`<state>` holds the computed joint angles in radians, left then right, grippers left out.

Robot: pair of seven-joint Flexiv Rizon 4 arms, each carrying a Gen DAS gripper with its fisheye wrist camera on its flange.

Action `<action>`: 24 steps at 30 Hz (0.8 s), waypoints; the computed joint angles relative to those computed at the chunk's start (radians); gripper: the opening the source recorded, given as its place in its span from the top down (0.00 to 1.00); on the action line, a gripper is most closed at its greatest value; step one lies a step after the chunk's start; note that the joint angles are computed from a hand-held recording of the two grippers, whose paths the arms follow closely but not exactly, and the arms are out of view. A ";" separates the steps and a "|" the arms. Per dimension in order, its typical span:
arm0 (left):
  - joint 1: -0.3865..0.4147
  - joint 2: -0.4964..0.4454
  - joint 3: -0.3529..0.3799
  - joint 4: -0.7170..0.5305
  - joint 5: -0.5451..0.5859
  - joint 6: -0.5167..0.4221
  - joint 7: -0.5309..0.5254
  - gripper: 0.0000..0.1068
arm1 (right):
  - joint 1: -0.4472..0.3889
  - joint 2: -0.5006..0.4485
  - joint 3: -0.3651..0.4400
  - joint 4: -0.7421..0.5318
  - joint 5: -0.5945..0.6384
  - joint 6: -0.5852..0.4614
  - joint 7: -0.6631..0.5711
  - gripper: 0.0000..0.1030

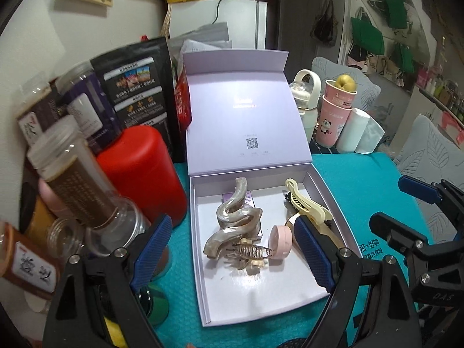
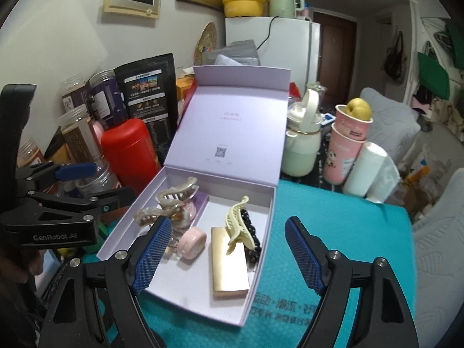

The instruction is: Organize rigid objects

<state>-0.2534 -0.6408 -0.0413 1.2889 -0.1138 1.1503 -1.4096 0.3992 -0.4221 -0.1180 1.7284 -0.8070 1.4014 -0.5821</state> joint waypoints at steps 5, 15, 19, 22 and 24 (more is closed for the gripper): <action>-0.007 0.048 0.009 0.063 0.016 0.035 -0.011 0.18 | 0.025 0.046 -0.032 0.049 -0.077 0.001 0.092 0.18; -0.027 0.138 0.043 0.194 0.063 0.089 -0.079 0.18 | -0.018 0.110 0.026 0.116 -0.241 -0.046 0.261 0.18; -0.022 0.162 0.040 0.236 0.072 0.102 -0.091 0.18 | -0.037 0.129 0.060 0.139 -0.280 -0.075 0.308 0.18; -0.037 0.177 0.062 0.258 0.105 0.111 -0.116 0.18 | -0.051 0.140 0.080 0.157 -0.289 -0.078 0.336 0.18; -0.041 0.186 0.067 0.274 0.122 0.122 -0.125 0.18 | -0.056 0.148 0.088 0.169 -0.304 -0.081 0.360 0.18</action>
